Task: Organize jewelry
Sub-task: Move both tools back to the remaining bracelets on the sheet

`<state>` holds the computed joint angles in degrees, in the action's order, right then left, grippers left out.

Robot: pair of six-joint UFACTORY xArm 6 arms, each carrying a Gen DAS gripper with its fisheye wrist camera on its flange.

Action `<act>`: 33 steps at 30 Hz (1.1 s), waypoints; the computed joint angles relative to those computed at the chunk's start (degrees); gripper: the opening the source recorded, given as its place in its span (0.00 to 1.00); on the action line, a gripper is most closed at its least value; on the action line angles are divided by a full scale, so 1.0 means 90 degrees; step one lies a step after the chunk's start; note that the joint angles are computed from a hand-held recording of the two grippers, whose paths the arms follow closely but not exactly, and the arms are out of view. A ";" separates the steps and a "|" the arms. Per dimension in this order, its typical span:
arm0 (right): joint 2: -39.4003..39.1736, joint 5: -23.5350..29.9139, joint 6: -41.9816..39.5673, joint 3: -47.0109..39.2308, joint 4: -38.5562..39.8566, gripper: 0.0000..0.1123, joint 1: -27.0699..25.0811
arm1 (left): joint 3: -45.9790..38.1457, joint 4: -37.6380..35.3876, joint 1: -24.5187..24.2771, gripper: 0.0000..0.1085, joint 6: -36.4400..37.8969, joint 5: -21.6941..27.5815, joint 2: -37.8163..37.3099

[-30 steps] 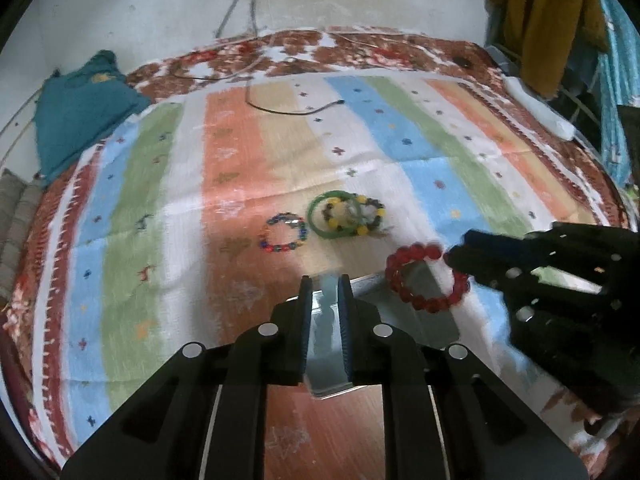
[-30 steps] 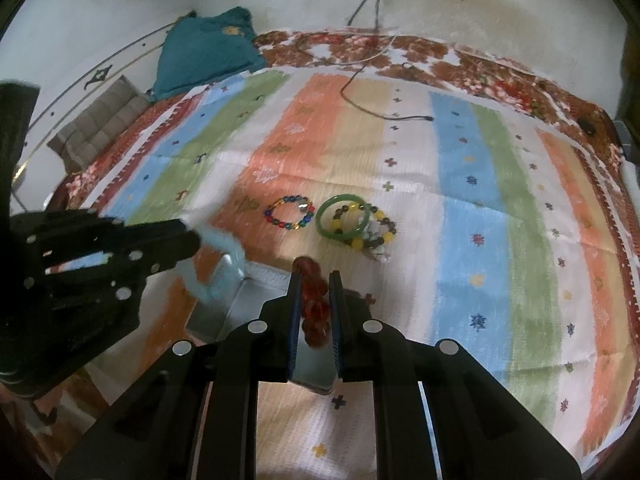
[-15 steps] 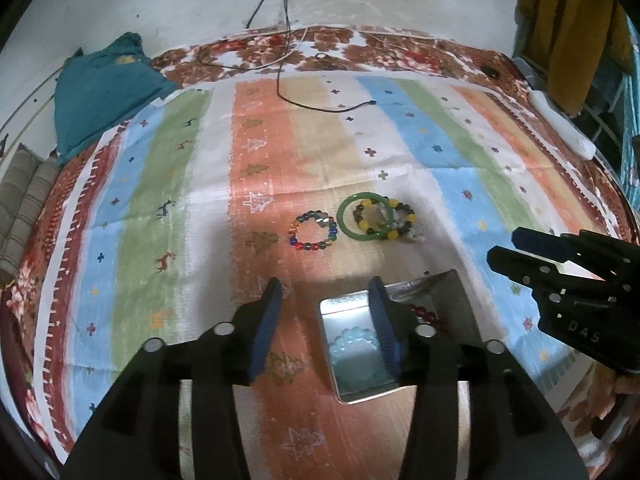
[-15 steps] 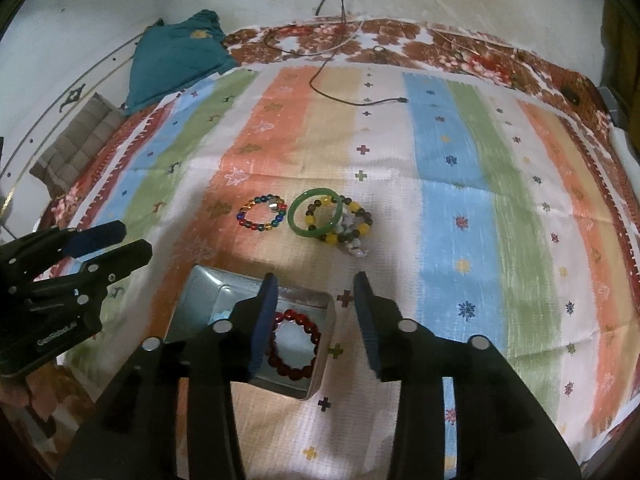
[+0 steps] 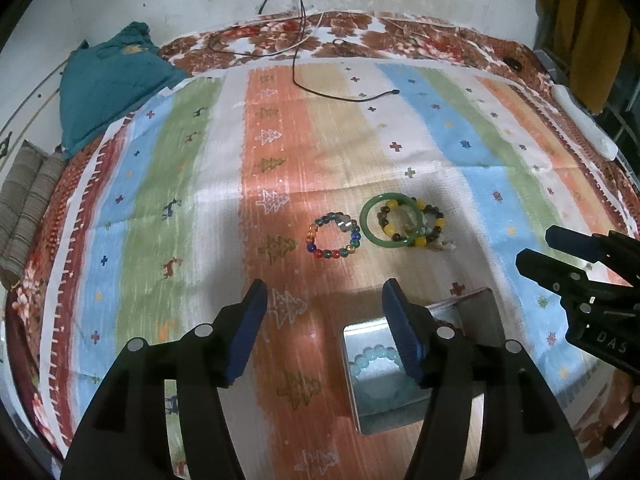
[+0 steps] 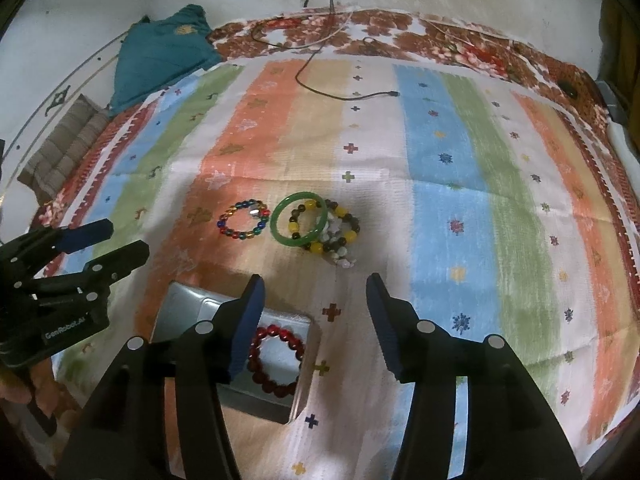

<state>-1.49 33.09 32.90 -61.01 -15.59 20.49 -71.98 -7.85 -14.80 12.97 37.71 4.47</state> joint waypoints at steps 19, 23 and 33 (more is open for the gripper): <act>0.1075 0.0517 -0.0299 -0.0975 0.0154 0.53 -0.0369 | -0.1117 -0.0068 -0.0121 0.61 0.0382 0.0086 0.1104; 0.1269 0.0524 -0.0448 -0.1124 0.0342 0.56 -0.0453 | -0.1372 -0.0255 -0.0110 0.62 0.0516 0.0119 0.1385; 0.1705 0.0624 -0.0647 -0.1549 0.0491 0.60 -0.0545 | -0.1912 -0.0574 -0.0169 0.64 0.1102 0.0012 0.2009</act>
<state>13.86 38.70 27.07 -74.94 -11.17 15.58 -89.19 -13.02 -16.32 22.89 37.82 22.56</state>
